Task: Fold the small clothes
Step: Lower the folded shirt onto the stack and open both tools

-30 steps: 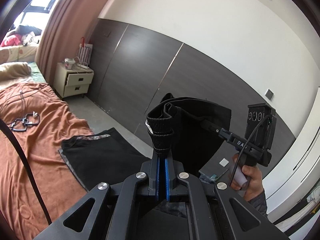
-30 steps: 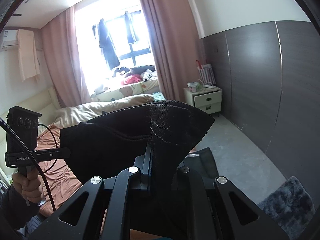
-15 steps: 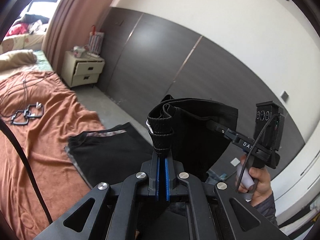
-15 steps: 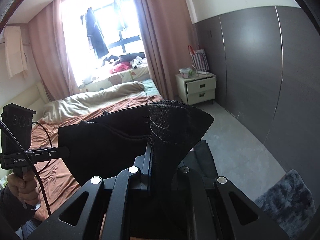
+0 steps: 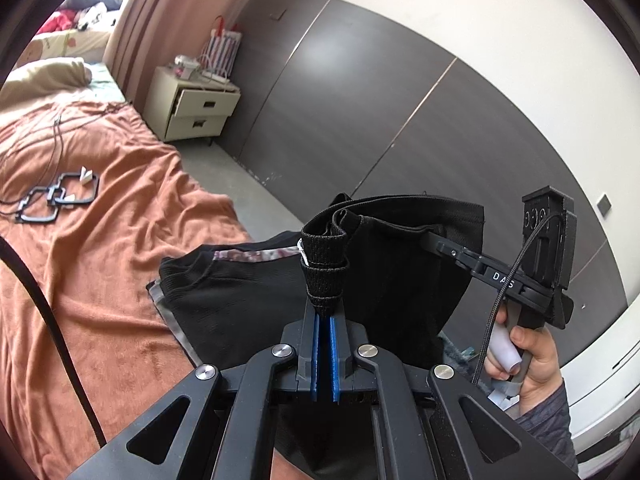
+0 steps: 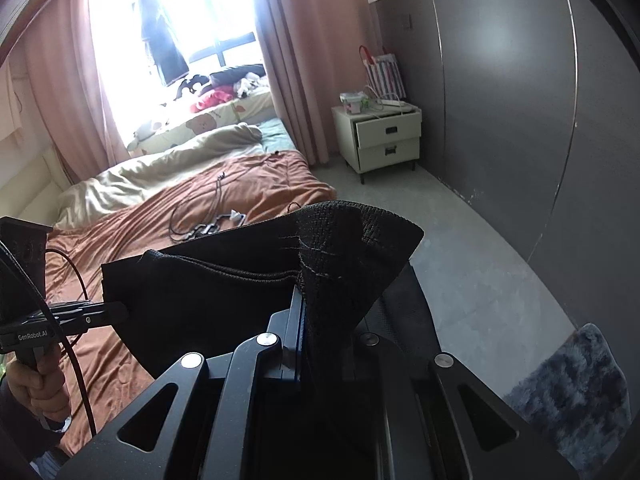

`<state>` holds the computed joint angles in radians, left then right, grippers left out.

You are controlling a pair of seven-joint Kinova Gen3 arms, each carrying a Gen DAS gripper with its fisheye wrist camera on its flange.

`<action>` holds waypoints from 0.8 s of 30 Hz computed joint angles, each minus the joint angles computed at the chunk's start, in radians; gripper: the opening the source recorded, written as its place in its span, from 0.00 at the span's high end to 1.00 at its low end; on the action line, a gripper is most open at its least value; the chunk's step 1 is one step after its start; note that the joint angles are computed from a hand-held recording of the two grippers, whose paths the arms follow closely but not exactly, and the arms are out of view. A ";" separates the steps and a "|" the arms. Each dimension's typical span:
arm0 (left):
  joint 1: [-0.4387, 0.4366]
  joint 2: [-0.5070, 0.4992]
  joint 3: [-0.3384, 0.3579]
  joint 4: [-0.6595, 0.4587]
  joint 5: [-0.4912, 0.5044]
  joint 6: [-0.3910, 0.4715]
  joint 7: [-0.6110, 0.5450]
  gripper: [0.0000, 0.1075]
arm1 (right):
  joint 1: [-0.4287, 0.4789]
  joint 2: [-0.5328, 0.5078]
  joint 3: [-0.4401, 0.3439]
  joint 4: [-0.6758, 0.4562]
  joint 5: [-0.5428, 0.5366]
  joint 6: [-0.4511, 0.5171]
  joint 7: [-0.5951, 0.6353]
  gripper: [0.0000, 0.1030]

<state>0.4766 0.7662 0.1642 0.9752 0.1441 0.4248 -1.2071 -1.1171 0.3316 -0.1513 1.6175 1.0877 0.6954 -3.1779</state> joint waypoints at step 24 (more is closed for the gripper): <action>0.043 0.100 -0.084 -0.007 -0.129 0.087 0.259 0.54 | -0.095 -0.147 -0.156 0.092 -0.141 0.411 -0.054 0.60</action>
